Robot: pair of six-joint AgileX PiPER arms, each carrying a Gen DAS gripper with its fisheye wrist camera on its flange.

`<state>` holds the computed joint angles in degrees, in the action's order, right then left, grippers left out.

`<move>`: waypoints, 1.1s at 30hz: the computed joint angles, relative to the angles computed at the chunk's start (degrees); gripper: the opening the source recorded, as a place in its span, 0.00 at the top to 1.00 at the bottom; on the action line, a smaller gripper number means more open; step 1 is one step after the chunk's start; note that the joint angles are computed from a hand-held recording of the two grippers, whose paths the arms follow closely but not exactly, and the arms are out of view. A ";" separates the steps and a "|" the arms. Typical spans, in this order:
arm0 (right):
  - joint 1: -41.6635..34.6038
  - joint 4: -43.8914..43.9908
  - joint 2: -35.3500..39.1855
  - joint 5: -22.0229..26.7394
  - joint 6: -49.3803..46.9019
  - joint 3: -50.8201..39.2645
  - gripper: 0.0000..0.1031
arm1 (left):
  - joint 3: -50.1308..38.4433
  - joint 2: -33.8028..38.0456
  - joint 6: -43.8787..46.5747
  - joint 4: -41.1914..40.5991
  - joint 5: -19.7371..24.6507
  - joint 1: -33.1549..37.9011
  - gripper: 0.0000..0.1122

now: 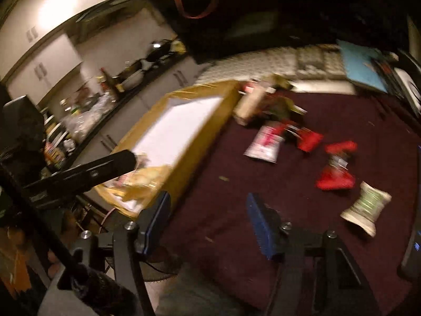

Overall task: Organize snacks
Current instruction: 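Carry both cracker packs into the white tray and open both grippers, then grasp the red candy with the left gripper while the right gripper grasps the green-white candy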

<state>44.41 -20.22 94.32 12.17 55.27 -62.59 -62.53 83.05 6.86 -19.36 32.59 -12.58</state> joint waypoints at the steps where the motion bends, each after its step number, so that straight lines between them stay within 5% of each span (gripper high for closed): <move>1: -0.07 -3.28 -1.07 1.04 4.15 1.25 0.47 | -0.37 0.39 -0.89 0.87 0.20 -1.20 0.21; 10: -2.18 -21.90 -8.63 12.36 29.78 8.44 0.55 | -1.66 2.11 -6.62 6.75 0.78 -8.61 0.21; 16: -7.43 -13.94 -6.95 12.31 23.18 8.37 0.60 | -2.37 2.69 -7.06 7.36 1.46 -9.76 0.21; 21: -7.43 -15.52 -4.13 13.33 26.10 6.50 0.60 | -4.10 4.12 -7.89 7.74 2.76 -10.53 0.21; 25: -5.24 -20.45 -1.06 19.53 28.60 2.93 0.78 | -8.53 7.82 -10.55 10.88 4.85 -12.66 0.21; 30: -6.06 -21.22 -3.52 15.31 30.11 6.42 0.81 | -17.20 16.45 -6.65 5.90 8.53 -13.65 0.23; 33: -5.87 -22.17 -5.77 13.30 31.10 8.97 0.81 | -26.02 24.21 -4.15 -0.34 13.09 -13.58 0.33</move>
<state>38.54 -42.39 88.55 25.46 86.38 -53.62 -88.55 107.26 2.71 -19.70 45.68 -26.16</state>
